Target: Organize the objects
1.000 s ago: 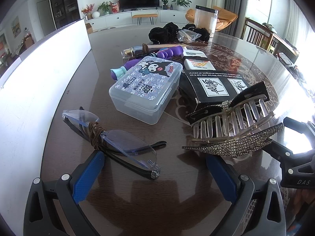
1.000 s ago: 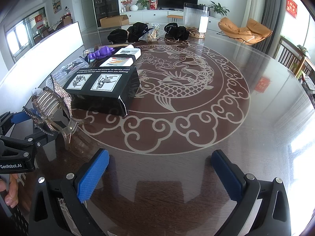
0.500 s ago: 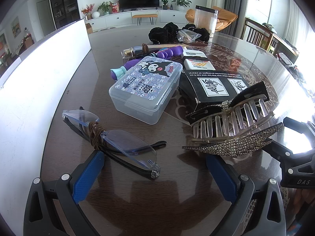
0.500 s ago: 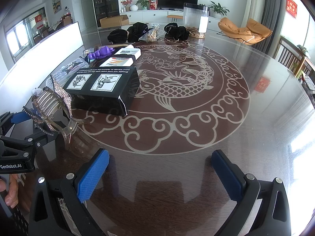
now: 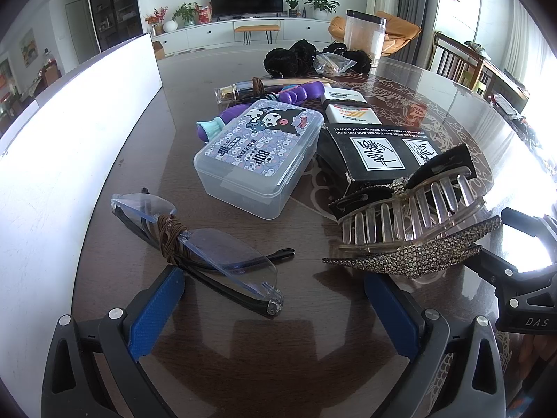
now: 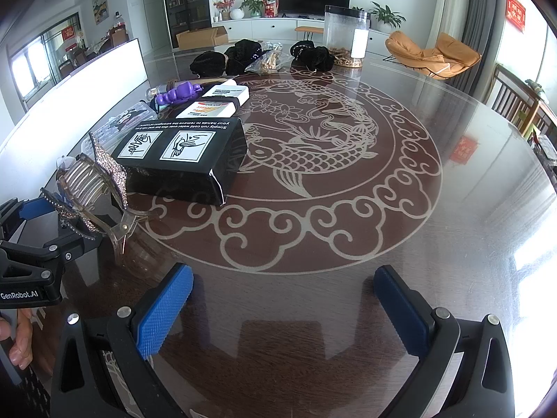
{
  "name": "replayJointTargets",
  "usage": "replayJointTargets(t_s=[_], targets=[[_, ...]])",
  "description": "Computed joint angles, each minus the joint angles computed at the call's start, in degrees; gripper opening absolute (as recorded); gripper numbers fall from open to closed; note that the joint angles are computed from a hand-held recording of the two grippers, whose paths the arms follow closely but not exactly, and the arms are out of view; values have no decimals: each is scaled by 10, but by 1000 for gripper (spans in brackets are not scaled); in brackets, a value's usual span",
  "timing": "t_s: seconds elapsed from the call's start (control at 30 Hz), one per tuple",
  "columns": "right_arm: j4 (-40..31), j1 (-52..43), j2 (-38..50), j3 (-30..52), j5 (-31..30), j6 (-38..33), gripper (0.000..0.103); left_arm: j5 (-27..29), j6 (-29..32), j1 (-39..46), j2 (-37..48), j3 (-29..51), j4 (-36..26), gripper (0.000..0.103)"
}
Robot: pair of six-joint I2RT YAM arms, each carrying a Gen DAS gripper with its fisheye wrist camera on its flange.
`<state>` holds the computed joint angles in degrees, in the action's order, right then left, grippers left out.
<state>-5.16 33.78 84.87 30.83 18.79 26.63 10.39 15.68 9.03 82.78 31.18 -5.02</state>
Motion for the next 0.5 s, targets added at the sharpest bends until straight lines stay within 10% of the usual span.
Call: replayJointTargets(t_s=[0.5], targets=[[0,0,1,1,0,2,103,14,22,19,-11,-5,-14,103]])
